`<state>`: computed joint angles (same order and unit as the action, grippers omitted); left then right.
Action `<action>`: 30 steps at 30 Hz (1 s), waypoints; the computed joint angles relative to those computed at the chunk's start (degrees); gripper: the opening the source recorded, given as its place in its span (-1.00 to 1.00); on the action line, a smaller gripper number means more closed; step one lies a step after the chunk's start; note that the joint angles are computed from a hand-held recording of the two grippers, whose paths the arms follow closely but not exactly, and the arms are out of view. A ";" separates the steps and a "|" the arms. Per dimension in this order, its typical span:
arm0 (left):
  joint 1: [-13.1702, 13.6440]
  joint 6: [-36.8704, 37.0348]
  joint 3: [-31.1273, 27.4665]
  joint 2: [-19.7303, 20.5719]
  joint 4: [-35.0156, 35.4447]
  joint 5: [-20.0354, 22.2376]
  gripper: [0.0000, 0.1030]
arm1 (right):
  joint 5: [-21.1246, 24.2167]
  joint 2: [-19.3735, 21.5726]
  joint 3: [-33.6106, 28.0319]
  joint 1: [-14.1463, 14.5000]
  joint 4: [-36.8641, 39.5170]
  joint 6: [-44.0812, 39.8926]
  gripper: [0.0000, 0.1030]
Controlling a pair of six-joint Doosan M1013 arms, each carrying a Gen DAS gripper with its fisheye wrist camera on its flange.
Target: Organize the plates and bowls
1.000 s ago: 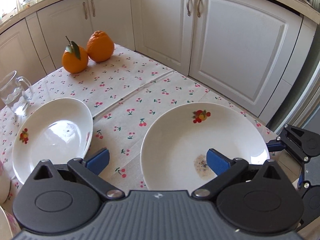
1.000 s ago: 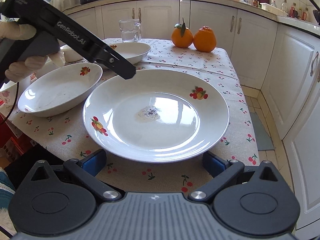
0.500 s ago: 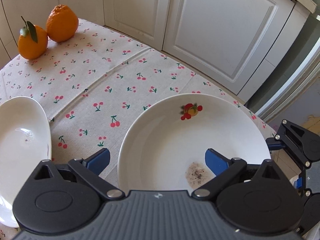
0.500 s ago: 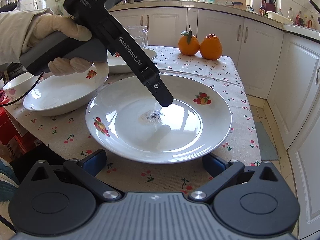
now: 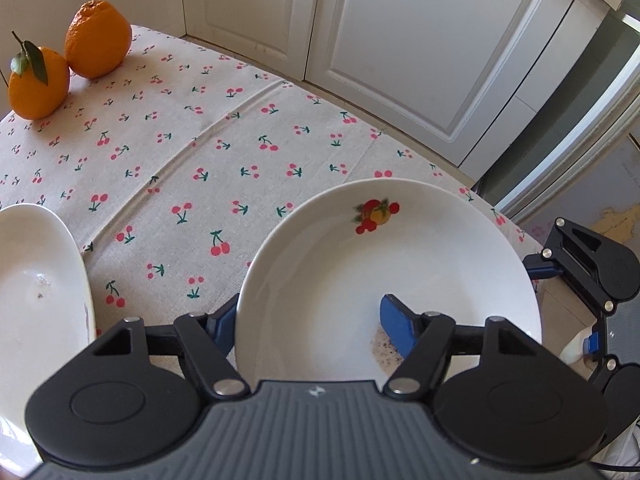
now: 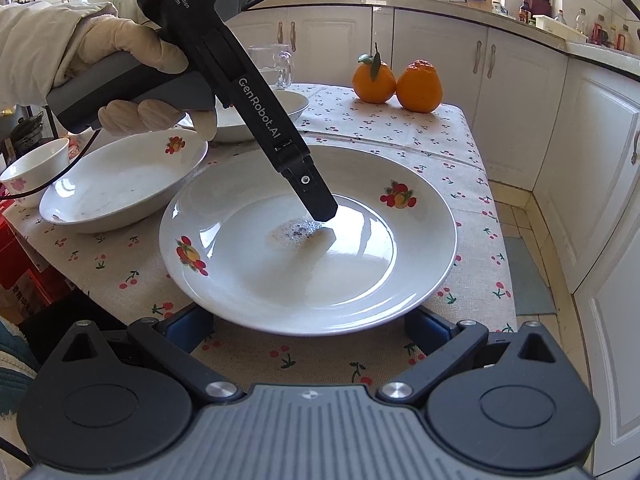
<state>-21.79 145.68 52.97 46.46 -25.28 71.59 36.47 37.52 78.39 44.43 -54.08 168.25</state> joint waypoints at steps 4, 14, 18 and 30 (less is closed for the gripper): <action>-0.07 0.32 -0.05 0.01 0.42 0.00 0.33 | -0.48 -0.12 0.08 -0.14 0.64 -0.83 0.99; -0.13 0.65 0.38 -0.20 0.70 -0.55 0.33 | -0.72 -0.42 0.85 0.27 -0.92 0.65 1.00; -0.13 0.69 0.43 -0.21 0.73 -0.63 0.33 | -0.56 -0.46 1.04 0.25 -1.69 1.49 1.00; -0.24 1.08 -0.11 0.03 1.26 -0.16 0.33 | -0.85 -0.61 1.04 0.17 -2.18 1.24 0.94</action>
<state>-22.03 146.76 52.86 46.49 -24.01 71.43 35.63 36.91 79.43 44.60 -56.27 169.49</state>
